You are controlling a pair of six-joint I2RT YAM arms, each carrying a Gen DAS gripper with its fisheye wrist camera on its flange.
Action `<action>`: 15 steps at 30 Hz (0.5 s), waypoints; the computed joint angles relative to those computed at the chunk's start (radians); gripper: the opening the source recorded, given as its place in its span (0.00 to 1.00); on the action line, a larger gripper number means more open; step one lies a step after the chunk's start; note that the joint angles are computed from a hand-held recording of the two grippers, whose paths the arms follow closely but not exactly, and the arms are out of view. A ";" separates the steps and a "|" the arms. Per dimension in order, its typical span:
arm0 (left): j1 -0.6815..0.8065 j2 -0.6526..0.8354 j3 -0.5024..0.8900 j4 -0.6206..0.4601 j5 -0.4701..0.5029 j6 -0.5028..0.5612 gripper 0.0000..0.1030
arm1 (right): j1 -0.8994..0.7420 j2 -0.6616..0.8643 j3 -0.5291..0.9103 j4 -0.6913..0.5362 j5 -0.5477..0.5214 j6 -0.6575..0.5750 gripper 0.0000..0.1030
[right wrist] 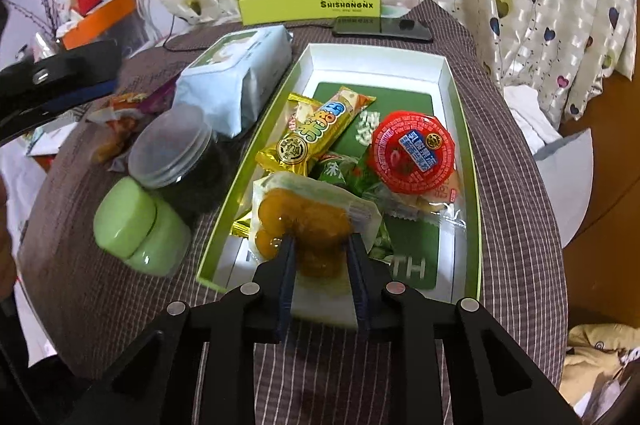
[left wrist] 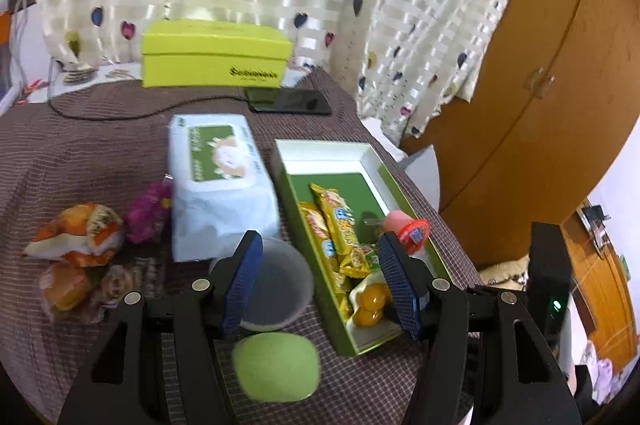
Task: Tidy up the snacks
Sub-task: 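Lower the bun tray into the box with the left gripper and open it, then withdraw both grippers from the box toward the remaining snacks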
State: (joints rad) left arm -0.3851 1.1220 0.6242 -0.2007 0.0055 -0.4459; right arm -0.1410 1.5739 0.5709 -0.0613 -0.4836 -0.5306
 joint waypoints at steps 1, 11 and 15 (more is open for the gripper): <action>0.011 -0.025 -0.011 -0.007 -0.005 0.005 0.59 | 0.009 0.011 0.010 0.009 0.004 0.010 0.24; 0.234 -0.223 -0.155 -0.068 0.060 0.055 0.59 | 0.004 -0.050 0.015 -0.013 -0.025 0.054 0.29; 0.337 -0.264 -0.210 -0.084 0.104 0.076 0.59 | -0.007 -0.109 -0.002 -0.052 -0.059 0.046 0.33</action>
